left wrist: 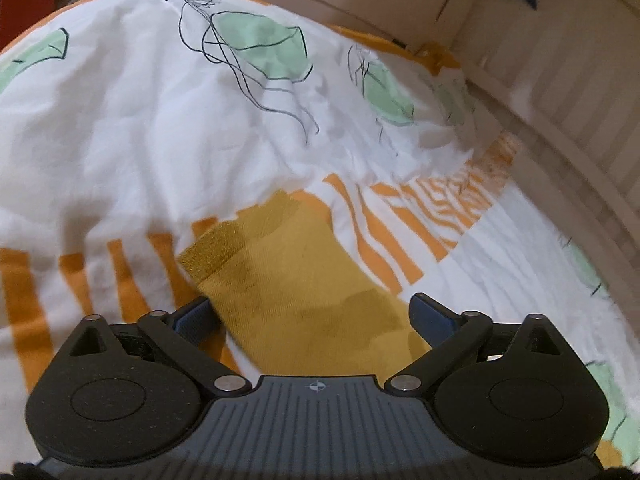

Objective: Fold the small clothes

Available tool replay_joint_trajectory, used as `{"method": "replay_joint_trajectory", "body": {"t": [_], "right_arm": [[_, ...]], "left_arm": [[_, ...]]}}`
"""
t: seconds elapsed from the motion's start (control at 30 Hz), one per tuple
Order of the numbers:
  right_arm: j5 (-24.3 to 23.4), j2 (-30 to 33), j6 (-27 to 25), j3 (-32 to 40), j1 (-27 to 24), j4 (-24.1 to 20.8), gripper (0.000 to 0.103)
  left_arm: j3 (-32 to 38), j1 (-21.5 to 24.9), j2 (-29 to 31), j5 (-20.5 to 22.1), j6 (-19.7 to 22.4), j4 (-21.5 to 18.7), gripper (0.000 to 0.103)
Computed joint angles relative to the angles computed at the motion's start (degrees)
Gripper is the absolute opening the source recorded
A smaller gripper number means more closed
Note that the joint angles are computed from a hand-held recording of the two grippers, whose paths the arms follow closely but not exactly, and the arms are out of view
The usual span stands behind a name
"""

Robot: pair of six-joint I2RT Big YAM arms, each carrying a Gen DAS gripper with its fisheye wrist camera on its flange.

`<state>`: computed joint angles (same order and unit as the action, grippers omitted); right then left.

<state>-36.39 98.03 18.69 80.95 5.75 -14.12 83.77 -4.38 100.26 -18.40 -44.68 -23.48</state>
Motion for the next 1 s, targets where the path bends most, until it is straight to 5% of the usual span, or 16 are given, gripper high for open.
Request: {"method": "replay_joint_trajectory", "body": {"t": [0.1,0.13,0.17,0.27,0.63,0.83,1.0], "right_arm": [[1.1,0.3,-0.1,0.1,0.1,-0.5,0.103],[1.7,0.4,0.0,0.1,0.1,-0.7,0.103],[2.1,0.6,0.3,0.2,0.0,-0.8,0.103],[3.0,0.7,1.9,0.0,-0.5,-0.7,0.103],[3.3,-1.3,0.9,-2.4,-7.4,-2.0,0.103],[4.4,-2.7,-1.6,-3.7,-11.6,-2.1,0.103],[7.0,-2.9,-2.4,-4.5,-13.4,1.0,0.103]], "left_arm": [[-1.4,0.9,-0.7,1.9,-2.3,2.2,0.043],[-2.1,1.4,-1.0,3.8,-3.7,3.2,0.017],[-2.4,1.7,-1.2,5.2,-6.2,3.0,0.006],[-3.2,1.5,-2.1,6.0,-8.6,4.2,0.006],[7.4,-9.0,-1.4,6.2,4.9,5.5,0.006],[17.7,-17.4,4.5,10.4,4.7,4.9,0.006],[29.7,-23.5,12.7,13.3,4.6,0.4,0.006]]}}
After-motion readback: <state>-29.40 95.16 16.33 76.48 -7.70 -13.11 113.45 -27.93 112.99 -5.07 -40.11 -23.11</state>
